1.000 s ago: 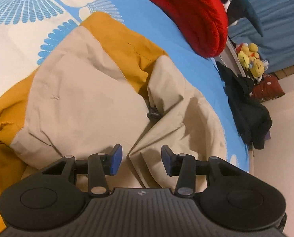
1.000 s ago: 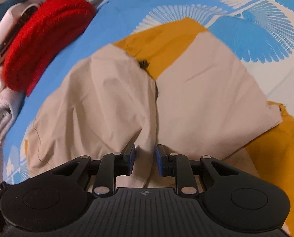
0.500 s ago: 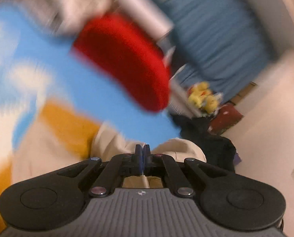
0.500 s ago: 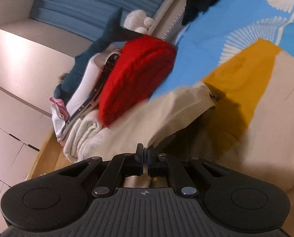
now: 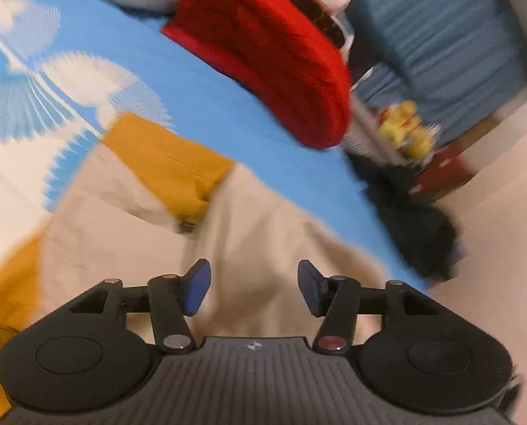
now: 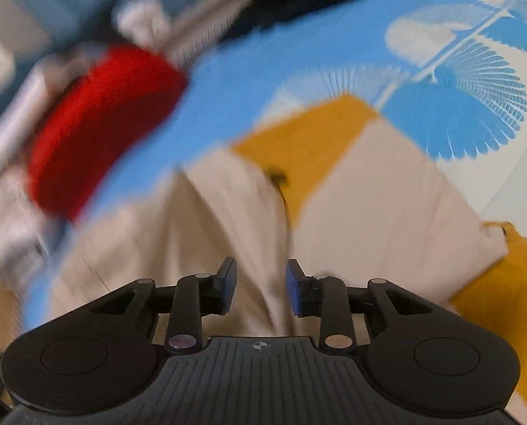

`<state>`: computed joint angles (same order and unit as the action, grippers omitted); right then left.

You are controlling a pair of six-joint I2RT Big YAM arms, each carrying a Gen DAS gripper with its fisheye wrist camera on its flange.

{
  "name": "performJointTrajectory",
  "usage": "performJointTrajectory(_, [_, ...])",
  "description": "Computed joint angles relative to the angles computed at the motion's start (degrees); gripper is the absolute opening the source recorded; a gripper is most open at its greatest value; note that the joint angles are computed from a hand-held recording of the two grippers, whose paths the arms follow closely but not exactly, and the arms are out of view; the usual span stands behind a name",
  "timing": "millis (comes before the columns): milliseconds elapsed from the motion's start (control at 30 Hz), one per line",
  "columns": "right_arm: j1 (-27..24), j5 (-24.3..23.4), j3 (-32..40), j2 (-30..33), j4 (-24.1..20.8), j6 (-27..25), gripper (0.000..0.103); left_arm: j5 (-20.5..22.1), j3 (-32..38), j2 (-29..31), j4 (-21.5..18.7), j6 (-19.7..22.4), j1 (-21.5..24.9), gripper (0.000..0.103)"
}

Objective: Fold large clothes

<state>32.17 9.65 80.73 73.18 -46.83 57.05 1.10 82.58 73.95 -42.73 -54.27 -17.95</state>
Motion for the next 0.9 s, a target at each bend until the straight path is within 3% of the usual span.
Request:
performJointTrajectory(33, [-0.74, -1.43, -0.94, -0.57, 2.62, 0.91, 0.035, 2.58, -0.78, -0.12, 1.95, -2.38, 0.48, 0.07])
performJointTrajectory(67, [-1.63, -4.4, -2.06, -1.17, 5.35, 2.21, 0.039, 5.3, -0.95, 0.28, 2.98, -5.26, 0.83, 0.082])
performJointTrajectory(100, [-2.73, -9.0, -3.19, -1.49, 8.07, 4.38, 0.044, 8.76, -1.55, 0.6, 4.04, -8.92, 1.26, 0.085])
performJointTrajectory(167, [-4.34, -16.99, -4.96, -1.52, 12.35, 9.94, 0.049, 14.38, -2.76, 0.69, 6.84, -14.02, 2.4, 0.085])
performJointTrajectory(233, [-5.07, -22.5, -6.54, -1.24, 16.21, 15.68, 0.051, 16.43, -3.58, 1.03, 9.0, -17.25, 2.68, 0.085])
performJointTrajectory(300, [-4.83, -25.16, -6.27, -0.61, 15.6, 17.7, 0.051, 17.42, -2.38, 2.15, 7.87, -16.72, 2.91, 0.085])
performJointTrajectory(433, [-3.83, -25.94, -4.18, 1.02, 9.23, 18.87, 0.051, 18.04, -2.06, 3.92, 7.55, -17.26, 3.52, 0.085])
performJointTrajectory(533, [-3.2, -25.2, -2.55, 2.75, 6.67, 18.61, 0.051, 17.86, -1.02, 5.28, 6.1, -15.12, 3.27, 0.082])
performJointTrajectory(567, [-3.03, -25.33, -2.37, 2.97, 6.45, 18.63, 0.051, 17.17, -0.36, 5.75, 5.17, -13.65, 3.03, 0.073])
performJointTrajectory(600, [-2.93, -25.49, -2.39, 2.96, 6.53, 18.63, 0.051, 16.0, -0.43, 5.73, 4.97, -12.64, 2.74, 0.053])
performJointTrajectory(633, [-2.96, -25.72, -2.25, 3.15, 6.69, 18.64, 0.05, 15.28, -0.27, 5.94, 4.85, -11.67, 2.55, 0.042])
performJointTrajectory(667, [-3.01, -25.83, -1.92, 3.44, 6.55, 18.81, 0.043, 15.02, -0.08, 6.08, 4.4, -10.7, 2.48, 0.023])
performJointTrajectory(700, [-2.97, -25.8, -1.99, 3.46, 6.74, 19.05, 0.027, 14.33, 0.53, 6.42, 3.12, -9.43, 2.38, 0.01])
performJointTrajectory(767, [-3.05, -26.76, -2.57, 3.8, 9.15, 19.91, 0.007, 12.86, 0.9, 6.48, 1.89, -8.13, 2.21, 0.008])
performJointTrajectory(833, [-2.88, -26.09, -3.07, 4.04, 11.99, 20.48, 0.002, 12.94, -0.03, 5.94, 4.11, -8.72, 2.29, 0.007])
performJointTrajectory(867, [-2.79, -25.16, -4.03, 3.69, 14.87, 20.76, 0.001, 12.69, -1.16, 5.19, 7.05, -9.37, 2.35, 0.007])
performJointTrajectory(900, [-2.65, -23.87, -4.61, 3.18, 17.7, 21.24, 0.001, 12.02, -3.47, 3.73, 12.59, -10.61, 2.47, 0.007])
